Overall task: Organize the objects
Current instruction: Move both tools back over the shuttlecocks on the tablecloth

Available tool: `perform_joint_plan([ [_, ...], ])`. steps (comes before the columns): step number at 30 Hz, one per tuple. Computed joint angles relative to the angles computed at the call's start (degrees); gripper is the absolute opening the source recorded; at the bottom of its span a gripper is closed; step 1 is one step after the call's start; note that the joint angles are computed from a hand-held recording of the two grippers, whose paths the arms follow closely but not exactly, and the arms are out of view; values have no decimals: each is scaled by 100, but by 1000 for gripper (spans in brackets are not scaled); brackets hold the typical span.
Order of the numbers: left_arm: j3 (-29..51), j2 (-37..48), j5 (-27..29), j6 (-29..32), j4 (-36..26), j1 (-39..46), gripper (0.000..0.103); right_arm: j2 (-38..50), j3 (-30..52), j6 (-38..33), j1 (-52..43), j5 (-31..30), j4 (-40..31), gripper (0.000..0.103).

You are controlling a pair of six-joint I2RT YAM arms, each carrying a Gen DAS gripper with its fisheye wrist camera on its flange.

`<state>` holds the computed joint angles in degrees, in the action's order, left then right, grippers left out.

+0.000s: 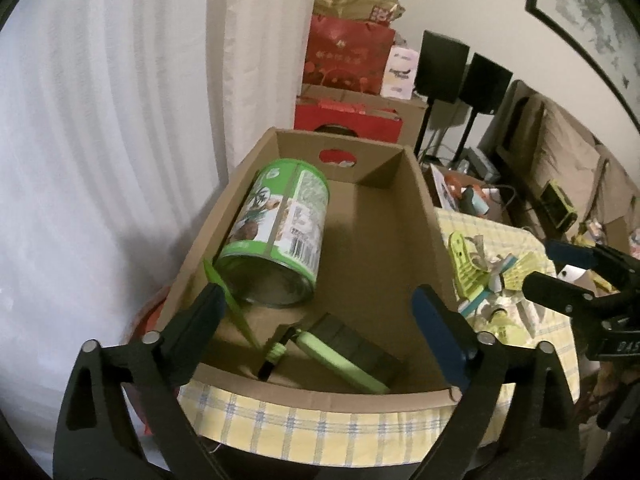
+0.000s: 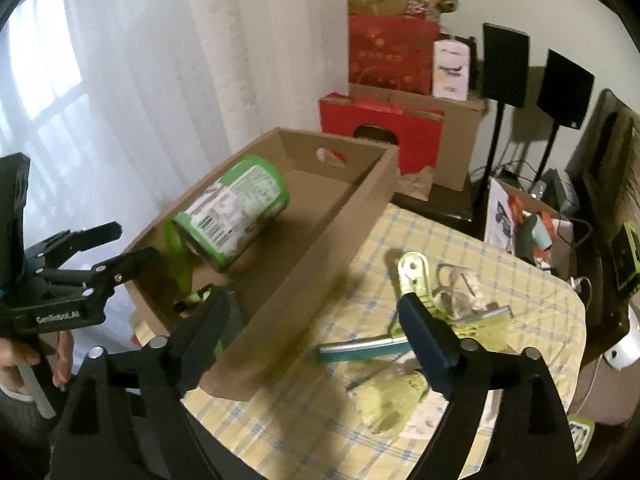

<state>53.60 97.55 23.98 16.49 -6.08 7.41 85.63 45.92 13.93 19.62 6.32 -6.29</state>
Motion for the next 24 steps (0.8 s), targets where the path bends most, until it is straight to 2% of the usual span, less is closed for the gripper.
perform_joint_plan([
  [1,-59,-62,-30,-11,55,-39,100,-85,-66,3,-37,32,-1,100],
  [3,-138,-162,-21,-30,104,-97,102,-218,-176,6,-96,48,18,102],
  [18,-394,-609,175,-157,-145,-979,103,-1602,-1040,6,-1157,120,-276,102],
  [24,-603,-691,-22,-167,-50,-1562,103,-1968,-1328,-70,-1762,-111,-385,102],
])
